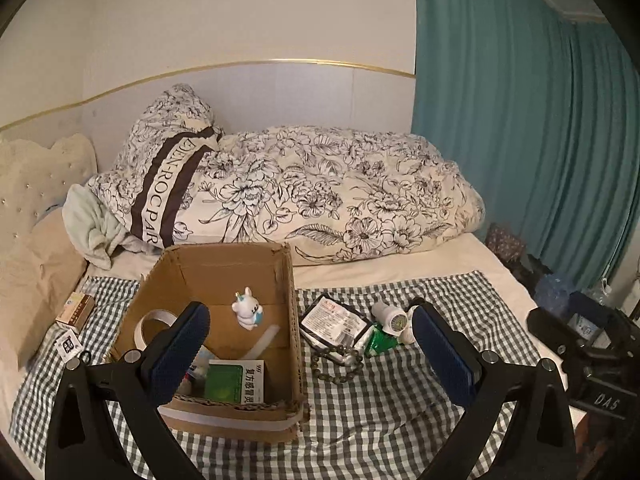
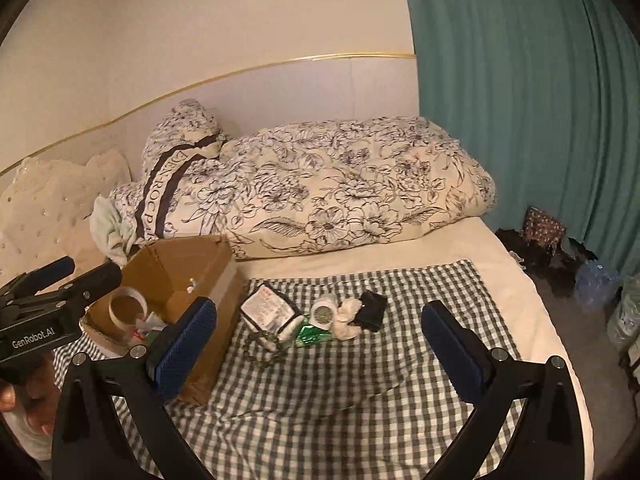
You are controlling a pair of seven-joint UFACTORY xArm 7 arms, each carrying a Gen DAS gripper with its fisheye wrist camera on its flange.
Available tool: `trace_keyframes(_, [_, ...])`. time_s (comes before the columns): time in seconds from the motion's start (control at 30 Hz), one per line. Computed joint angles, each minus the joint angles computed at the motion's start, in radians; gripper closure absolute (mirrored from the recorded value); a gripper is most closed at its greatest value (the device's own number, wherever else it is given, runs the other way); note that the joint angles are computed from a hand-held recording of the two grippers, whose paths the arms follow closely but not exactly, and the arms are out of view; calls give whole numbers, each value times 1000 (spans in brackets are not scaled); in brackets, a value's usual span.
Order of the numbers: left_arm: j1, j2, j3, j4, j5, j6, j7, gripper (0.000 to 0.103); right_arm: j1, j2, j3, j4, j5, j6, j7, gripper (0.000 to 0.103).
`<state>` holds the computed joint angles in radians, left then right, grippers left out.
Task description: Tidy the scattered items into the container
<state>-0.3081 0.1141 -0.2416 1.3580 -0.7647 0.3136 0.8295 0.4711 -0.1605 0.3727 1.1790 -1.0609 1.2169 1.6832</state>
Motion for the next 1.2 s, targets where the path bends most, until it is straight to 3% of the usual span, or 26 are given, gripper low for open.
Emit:
trace_keyframes(0.17, [-18,11,-11,-23,32,-29,-23,0,-6,-16,11,-40,-38,53,18,0])
trace_keyframes(0.43, [-51,37,-32,-64,129,-111,-83,0,-24,-32,-17,-104,-43,-6,-51,0])
trace_keyframes(0.57, [-52,58,-50,-70,179,-131,-118,0,-46,-53,-22,-154,-42,-19,-26,0])
trace_keyframes(0.87, [-24,106,-119,-73,160,-158,-87,0,-133,-128,-64,-260,49,-221,-27,0])
trace_keyframes(1.03, [-39,131,-125,-72,213,-177,-120,0,-177,-95,-66,-257,82,-223,-111,0])
trace_keyframes(1.2, [15,170,-215,-59,153,-211,-61,0,-198,-66,-97,-265,110,-257,-160,0])
